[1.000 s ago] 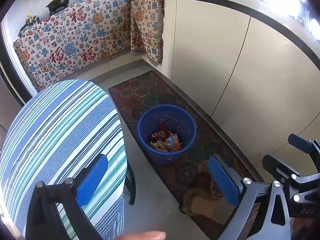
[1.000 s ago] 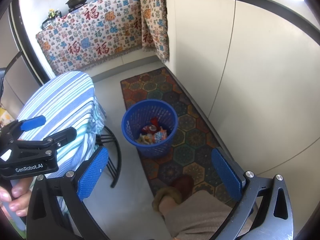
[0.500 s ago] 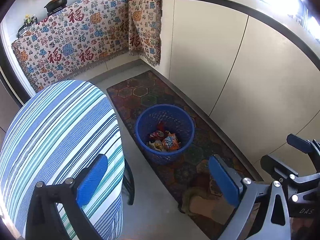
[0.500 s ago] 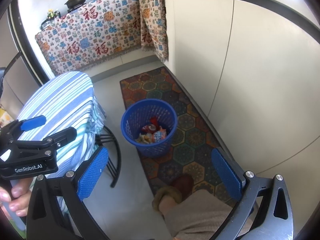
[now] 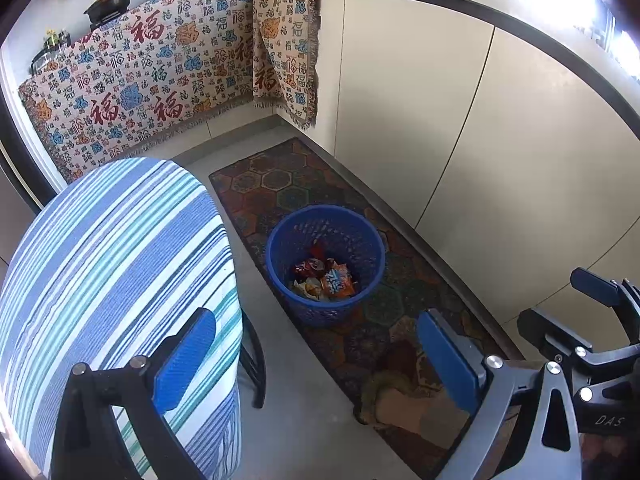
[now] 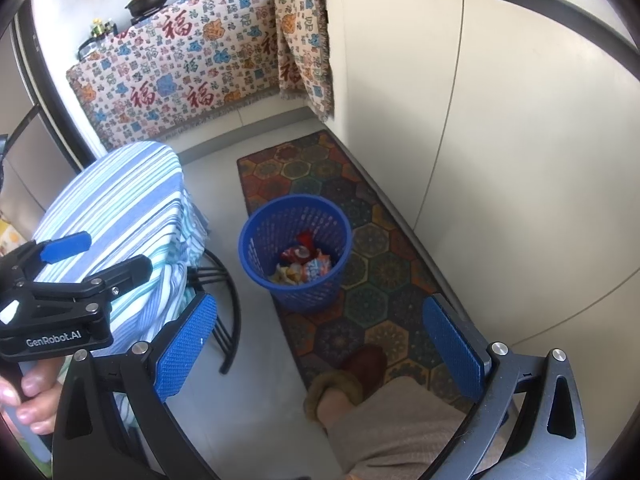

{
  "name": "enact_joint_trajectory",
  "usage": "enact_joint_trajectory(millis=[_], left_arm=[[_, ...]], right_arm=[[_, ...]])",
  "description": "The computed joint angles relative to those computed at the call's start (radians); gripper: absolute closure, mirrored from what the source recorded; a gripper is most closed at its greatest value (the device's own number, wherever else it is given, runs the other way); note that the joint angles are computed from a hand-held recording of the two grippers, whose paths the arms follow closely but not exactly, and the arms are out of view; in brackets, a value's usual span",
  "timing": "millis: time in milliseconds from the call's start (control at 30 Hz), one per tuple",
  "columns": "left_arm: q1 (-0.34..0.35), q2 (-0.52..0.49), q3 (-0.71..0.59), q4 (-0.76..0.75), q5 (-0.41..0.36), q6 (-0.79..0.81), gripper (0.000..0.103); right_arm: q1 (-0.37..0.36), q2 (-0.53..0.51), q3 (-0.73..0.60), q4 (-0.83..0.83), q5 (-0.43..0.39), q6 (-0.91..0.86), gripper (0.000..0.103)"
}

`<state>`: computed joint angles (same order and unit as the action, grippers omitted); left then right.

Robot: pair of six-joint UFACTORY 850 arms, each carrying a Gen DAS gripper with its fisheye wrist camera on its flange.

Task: Collect trash

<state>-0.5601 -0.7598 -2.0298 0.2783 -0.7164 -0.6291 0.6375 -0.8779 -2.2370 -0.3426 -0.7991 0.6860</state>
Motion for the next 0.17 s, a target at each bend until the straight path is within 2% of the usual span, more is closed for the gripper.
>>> enact_joint_trajectory(millis=[167], left_arm=[[-0.007, -0.003, 0.0, 0.033, -0.004, -0.02, 0.001]], right_arm=[[-0.003, 0.003, 0.004, -0.004, -0.001, 0.012, 0.0]])
